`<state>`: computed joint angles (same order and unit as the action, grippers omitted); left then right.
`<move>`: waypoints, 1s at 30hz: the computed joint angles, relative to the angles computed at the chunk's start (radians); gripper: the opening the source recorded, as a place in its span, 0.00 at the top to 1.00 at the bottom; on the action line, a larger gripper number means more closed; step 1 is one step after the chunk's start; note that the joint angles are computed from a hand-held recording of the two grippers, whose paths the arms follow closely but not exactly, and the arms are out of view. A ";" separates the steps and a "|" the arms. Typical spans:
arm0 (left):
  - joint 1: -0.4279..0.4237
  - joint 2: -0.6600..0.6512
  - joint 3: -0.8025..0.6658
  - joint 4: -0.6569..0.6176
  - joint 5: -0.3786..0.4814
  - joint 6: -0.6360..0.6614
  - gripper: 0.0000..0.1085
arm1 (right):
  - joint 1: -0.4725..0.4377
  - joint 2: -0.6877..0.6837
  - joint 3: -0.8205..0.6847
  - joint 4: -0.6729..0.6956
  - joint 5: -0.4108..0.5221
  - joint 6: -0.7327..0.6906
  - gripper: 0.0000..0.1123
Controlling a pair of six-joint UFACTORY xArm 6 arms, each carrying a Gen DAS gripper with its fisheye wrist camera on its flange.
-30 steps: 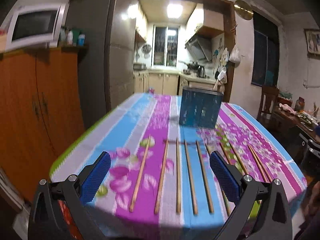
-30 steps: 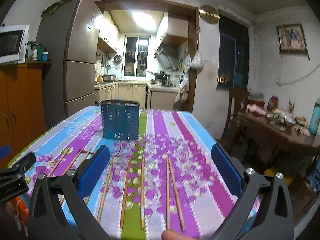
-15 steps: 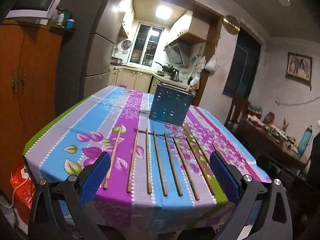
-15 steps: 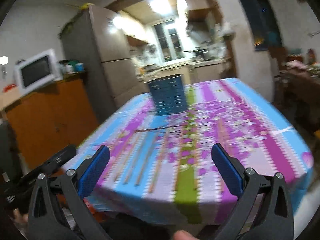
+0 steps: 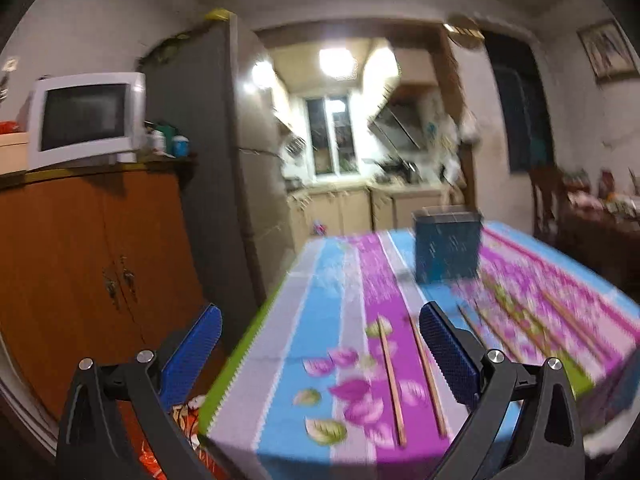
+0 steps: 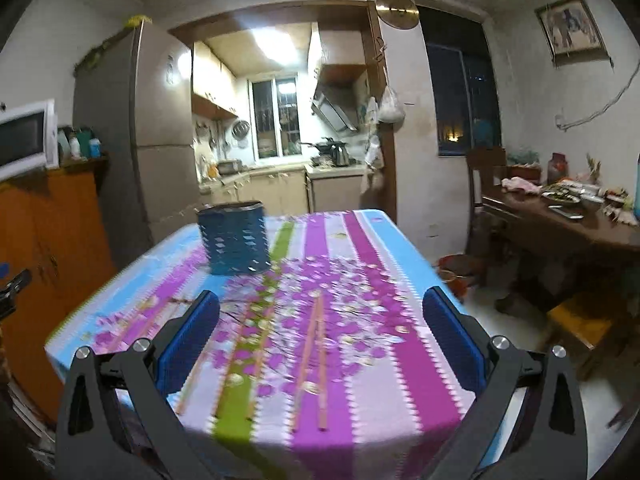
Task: Organize utensils
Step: 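Move both tools over the row of wooden chopsticks on the table, then lower the right gripper onto a wooden chopstick and close on it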
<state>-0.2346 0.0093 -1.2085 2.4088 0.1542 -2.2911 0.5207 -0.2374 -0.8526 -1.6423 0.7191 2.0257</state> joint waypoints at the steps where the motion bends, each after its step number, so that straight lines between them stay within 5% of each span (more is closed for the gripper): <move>1: 0.003 0.010 -0.004 0.008 -0.027 0.010 0.09 | -0.011 -0.004 0.005 0.012 -0.012 -0.015 0.13; 9: -0.031 0.095 -0.025 0.009 -0.178 0.019 0.14 | -0.014 -0.001 0.040 0.104 -0.001 -0.146 0.13; 12: -0.050 0.116 -0.013 -0.101 -0.162 0.145 0.18 | -0.004 0.014 0.044 0.105 -0.005 -0.176 0.13; 17: -0.099 0.157 -0.021 -0.068 -0.137 0.151 0.18 | -0.020 0.060 0.029 0.046 -0.126 -0.143 0.13; 30: -0.135 0.223 -0.050 0.139 -0.113 -0.108 0.18 | -0.004 0.286 -0.130 0.032 -0.310 -0.232 0.71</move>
